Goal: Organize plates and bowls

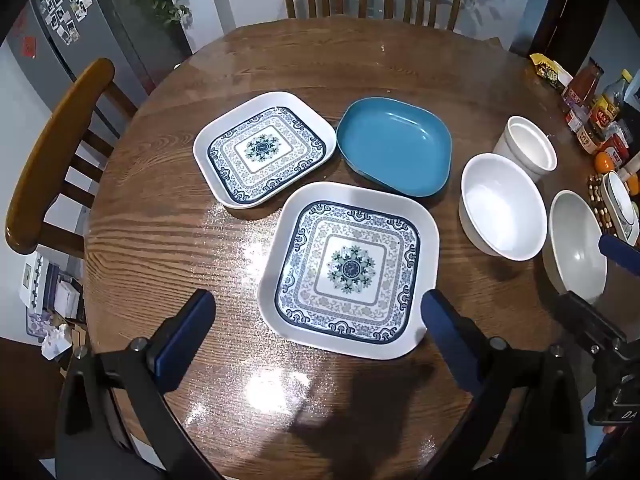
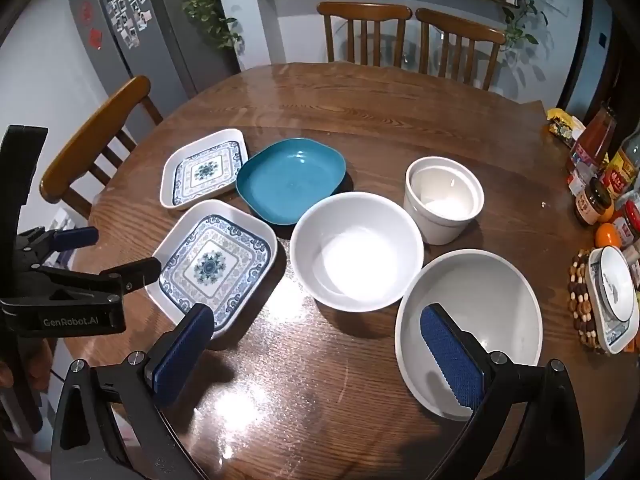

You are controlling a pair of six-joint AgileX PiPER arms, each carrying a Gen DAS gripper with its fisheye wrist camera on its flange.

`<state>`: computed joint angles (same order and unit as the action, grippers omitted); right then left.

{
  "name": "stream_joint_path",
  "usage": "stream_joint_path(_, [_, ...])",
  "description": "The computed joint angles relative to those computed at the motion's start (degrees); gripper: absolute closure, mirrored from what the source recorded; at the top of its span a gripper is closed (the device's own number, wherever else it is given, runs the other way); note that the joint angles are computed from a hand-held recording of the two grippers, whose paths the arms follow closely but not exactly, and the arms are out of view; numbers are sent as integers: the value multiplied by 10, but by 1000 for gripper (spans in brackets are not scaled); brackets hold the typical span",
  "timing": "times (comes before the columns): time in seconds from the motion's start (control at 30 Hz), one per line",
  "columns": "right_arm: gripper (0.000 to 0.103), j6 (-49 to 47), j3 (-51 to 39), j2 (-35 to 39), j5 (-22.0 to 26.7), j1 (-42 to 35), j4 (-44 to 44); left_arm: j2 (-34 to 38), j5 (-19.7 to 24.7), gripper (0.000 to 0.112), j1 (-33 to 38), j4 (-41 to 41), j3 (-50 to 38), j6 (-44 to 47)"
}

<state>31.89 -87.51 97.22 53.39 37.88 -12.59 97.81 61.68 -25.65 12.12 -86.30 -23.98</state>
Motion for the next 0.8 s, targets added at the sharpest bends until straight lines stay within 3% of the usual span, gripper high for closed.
stream_joint_path(0.8, [0, -7, 0, 8, -11, 5, 5, 1, 1, 10, 17, -13, 8, 6])
